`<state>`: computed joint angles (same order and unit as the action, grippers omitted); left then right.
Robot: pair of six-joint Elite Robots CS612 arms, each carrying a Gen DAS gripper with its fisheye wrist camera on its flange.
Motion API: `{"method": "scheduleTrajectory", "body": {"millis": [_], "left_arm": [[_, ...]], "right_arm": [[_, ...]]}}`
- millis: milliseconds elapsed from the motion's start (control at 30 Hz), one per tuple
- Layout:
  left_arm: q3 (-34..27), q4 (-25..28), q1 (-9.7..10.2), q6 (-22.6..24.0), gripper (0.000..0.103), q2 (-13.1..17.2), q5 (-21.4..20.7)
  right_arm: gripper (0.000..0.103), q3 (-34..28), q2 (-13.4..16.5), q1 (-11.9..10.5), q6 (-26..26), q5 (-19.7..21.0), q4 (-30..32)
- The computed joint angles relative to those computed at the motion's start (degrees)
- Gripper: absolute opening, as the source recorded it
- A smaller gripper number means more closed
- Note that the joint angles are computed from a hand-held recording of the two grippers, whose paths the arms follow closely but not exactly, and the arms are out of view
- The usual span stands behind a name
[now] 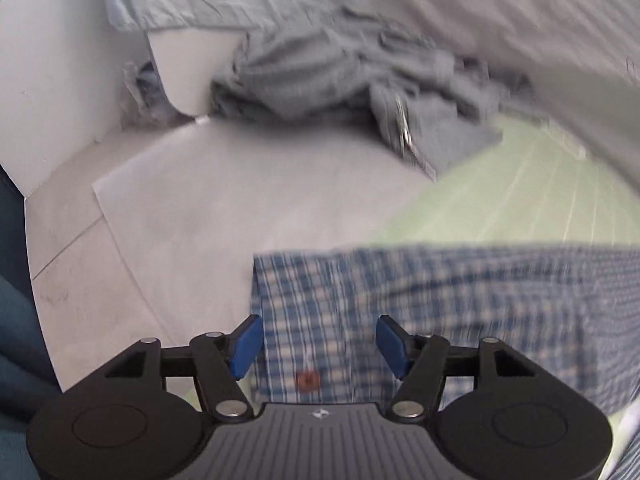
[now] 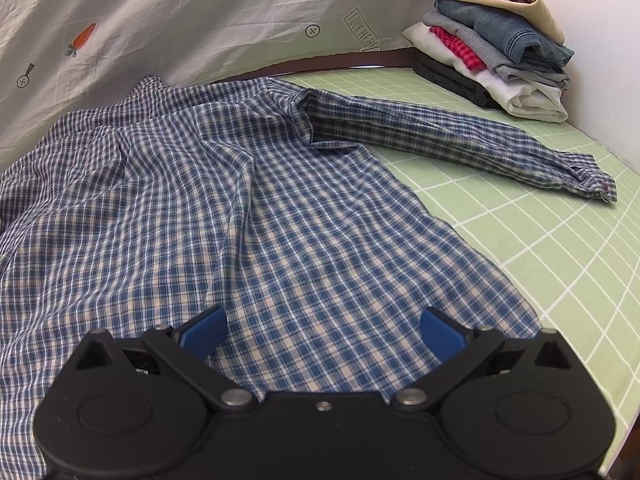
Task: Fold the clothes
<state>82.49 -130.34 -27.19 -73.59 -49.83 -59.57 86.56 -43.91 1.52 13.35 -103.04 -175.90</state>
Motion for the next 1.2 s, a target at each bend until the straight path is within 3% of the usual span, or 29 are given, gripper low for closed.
{"method": "scheduleTrajectory", "body": {"millis": [133,333,433,500,633,733,800,900,1000,1067,1167,1200], "left_arm": [[0.0,3.4,-0.46,0.8,0.083,0.3,2.4],[1.1,4.3,0.51,-1.1,0.090,-0.4,3.3],[-0.2,8.0,0.20,-3.7,0.089,-0.4,4.8],[-0.5,7.5,-0.42,-3.3,0.089,-0.6,5.9],[-1.4,0.5,-1.86,3.8,0.089,0.1,5.6],[-3.0,-8.5,-2.83,13.8,0.089,2.0,2.7],[-5.0,-11.7,-3.51,22.1,0.089,3.8,1.5],[-8.2,-12.8,-4.66,32.6,0.089,6.4,1.1],[-10.7,-11.2,-5.24,38.2,0.089,8.2,1.1],[-11.3,-11.3,-5.66,41.8,0.090,9.1,3.9],[-10.9,-12.9,-5.71,43.0,0.077,9.5,7.0],[-10.6,-13.3,-5.36,41.9,0.060,9.3,6.6]], "right_arm": [[0.103,0.1,0.0,0.0,-0.2,0.0,-0.6],[0.103,0.6,0.3,0.1,-0.5,-0.3,-2.8],[0.103,0.8,0.4,0.1,-0.7,-0.4,-3.7],[0.103,0.9,0.5,0.0,-0.8,-0.4,-4.2],[0.103,1.0,0.5,0.0,-1.0,-0.3,-4.7],[0.103,1.0,0.7,0.0,-1.2,-0.2,-5.3],[0.103,0.9,0.8,-0.1,-1.4,-0.1,-5.6],[0.103,0.9,0.9,-0.3,-2.1,0.6,-6.0],[0.103,1.1,1.0,-0.5,-2.8,1.2,-6.9],[0.103,1.2,1.1,-0.5,-3.2,1.4,-7.7],[0.103,1.3,1.2,-0.5,-3.3,1.4,-8.2],[0.103,1.3,1.2,-0.5,-3.4,1.4,-8.3]]}}
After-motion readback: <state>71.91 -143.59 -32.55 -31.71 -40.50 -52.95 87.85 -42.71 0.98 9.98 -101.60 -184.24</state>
